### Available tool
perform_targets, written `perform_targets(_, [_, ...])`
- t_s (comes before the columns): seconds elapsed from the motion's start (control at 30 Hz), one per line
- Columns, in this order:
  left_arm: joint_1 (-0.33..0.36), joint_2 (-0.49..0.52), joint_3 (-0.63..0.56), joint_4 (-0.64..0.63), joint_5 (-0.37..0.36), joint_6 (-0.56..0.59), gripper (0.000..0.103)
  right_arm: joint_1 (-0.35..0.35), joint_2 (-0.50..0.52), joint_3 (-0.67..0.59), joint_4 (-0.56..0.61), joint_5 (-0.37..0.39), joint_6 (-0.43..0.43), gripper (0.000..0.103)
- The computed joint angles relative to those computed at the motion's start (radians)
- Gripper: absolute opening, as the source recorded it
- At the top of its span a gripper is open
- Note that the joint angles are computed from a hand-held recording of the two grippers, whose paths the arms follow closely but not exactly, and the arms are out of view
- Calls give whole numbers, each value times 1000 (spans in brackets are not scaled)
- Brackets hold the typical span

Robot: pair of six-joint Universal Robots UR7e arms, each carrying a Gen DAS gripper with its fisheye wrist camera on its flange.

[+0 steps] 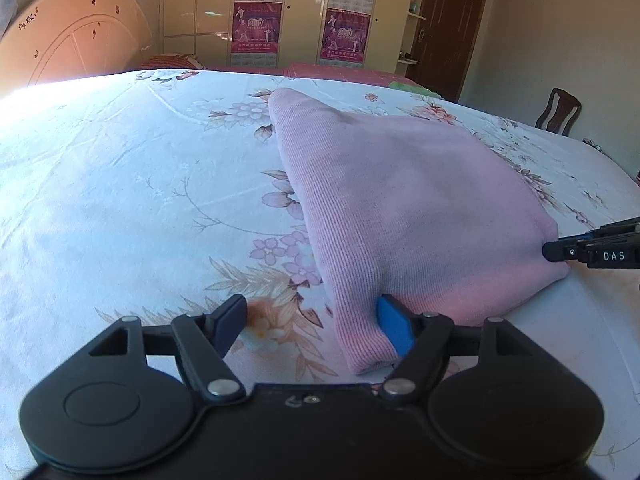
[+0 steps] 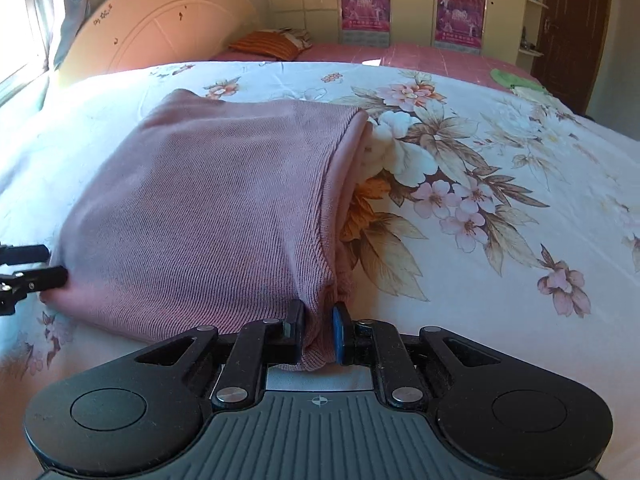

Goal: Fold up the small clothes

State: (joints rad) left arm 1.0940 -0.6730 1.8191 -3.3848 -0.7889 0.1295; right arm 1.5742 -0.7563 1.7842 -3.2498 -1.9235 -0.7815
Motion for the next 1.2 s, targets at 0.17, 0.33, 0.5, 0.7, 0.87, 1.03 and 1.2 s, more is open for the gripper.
perform_targets(0.17, [-9,14,2,-28,33,-13,73,-15,-10,6,7,29,38,13])
perform_targets(0.33, [-30,15,14,-21,87,-50,80,0,6,9,-33,-2,8,14])
perform_targets(0.5, [-76,12,27,32,181,-127,80,9,-6,37,-85,-28,20,50])
perform_targets(0.7, [-221,7,191,-102,282,-174,103,-24,-198,291,-199,139,23,103])
perform_targets(0.87, [-323,-45,326,180,331,-516,103,-44,-327,473,-256,142,8,103])
perform_targets(1.03, [-484,-136,449,405,335,-878,103,-40,-467,644,-327,122,-29,103])
perform_targets(1.2, [-618,-192,503,551,352,-1061,103,-44,-603,782,-374,130,-57,103])
